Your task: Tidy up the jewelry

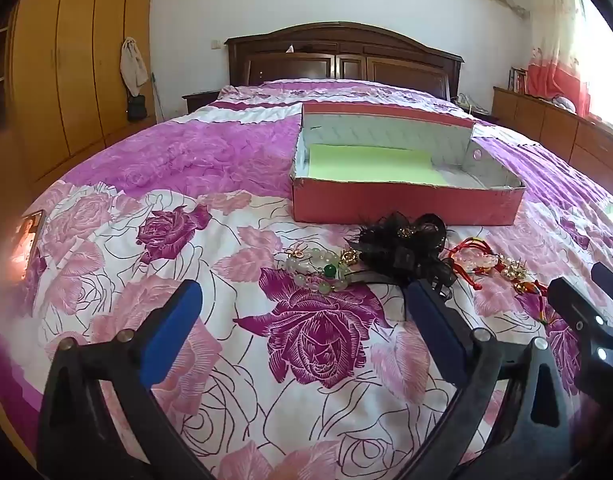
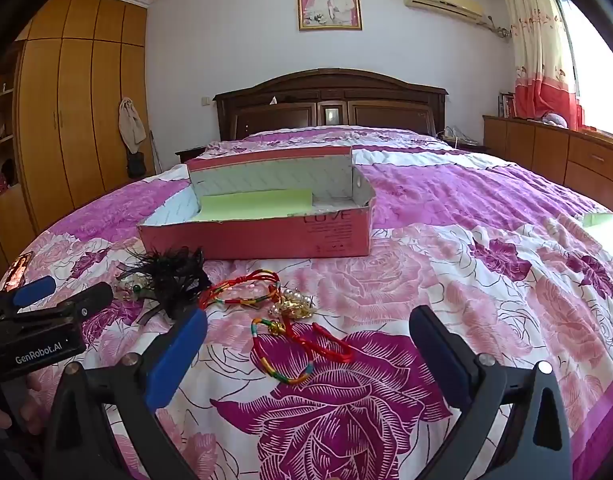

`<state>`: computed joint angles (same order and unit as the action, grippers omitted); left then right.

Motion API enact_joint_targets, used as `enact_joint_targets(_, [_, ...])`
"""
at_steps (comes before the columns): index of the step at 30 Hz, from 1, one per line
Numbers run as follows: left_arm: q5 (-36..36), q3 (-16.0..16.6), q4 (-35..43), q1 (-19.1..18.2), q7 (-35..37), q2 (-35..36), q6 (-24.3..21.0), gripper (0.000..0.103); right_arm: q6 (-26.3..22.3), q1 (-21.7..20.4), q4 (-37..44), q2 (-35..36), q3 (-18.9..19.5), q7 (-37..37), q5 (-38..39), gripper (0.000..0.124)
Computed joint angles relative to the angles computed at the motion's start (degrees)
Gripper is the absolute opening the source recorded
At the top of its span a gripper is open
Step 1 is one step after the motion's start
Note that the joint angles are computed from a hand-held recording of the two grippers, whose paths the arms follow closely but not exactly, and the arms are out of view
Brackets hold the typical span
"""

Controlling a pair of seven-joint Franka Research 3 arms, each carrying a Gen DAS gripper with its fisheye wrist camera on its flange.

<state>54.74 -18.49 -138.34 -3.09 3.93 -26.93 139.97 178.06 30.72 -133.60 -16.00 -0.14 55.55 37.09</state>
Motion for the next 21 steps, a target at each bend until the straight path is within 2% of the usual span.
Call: enact_joint_targets(21, [-0.1, 0.0, -0.2, 0.1, -0.2, -0.1, 0.2, 0.096, -0.1, 0.0, 0.0, 0.0, 0.0, 0.1, -0.1, 0.103])
